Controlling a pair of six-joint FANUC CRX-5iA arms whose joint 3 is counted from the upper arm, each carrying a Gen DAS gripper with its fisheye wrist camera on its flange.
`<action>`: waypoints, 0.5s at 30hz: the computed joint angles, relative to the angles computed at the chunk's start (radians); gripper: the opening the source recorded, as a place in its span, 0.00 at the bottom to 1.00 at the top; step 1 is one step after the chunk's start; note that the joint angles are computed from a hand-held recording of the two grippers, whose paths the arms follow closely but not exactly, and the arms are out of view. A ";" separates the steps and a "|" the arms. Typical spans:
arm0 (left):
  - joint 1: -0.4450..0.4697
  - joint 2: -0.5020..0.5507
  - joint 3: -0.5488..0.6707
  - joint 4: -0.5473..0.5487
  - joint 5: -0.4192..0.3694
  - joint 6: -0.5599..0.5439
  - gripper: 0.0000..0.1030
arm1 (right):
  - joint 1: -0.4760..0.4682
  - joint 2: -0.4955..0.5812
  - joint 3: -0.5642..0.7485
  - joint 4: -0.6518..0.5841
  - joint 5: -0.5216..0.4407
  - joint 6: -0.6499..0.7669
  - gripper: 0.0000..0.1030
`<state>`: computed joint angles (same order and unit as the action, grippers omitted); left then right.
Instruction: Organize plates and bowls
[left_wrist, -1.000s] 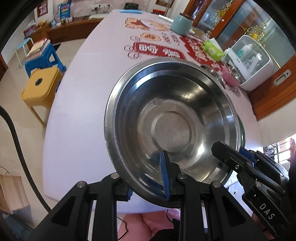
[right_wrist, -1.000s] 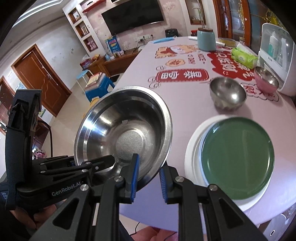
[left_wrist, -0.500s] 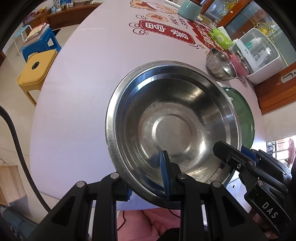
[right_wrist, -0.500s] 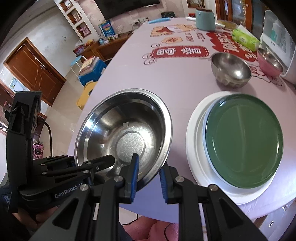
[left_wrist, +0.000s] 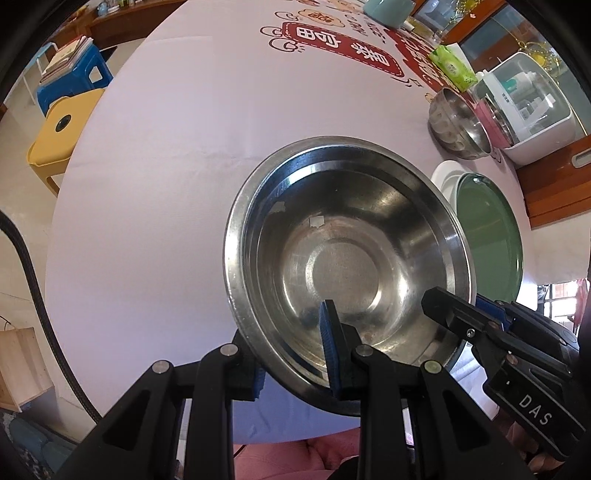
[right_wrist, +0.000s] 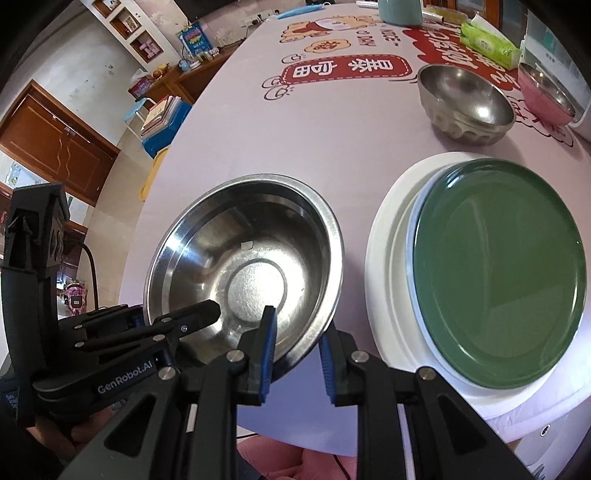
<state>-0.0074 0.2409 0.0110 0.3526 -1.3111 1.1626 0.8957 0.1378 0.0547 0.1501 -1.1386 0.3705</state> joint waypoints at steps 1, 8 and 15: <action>-0.003 0.007 0.006 -0.001 -0.001 0.005 0.22 | -0.004 0.003 0.004 -0.007 -0.001 0.003 0.21; -0.015 0.027 0.025 -0.007 0.012 0.013 0.23 | -0.021 0.018 0.013 -0.030 -0.010 0.016 0.22; -0.020 0.042 0.052 -0.030 0.023 0.033 0.24 | -0.028 0.020 0.014 -0.041 -0.009 0.018 0.22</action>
<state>-0.0277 0.2833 0.0625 0.3225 -1.2883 1.1956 0.8675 0.1582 0.0689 0.1089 -1.1476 0.3888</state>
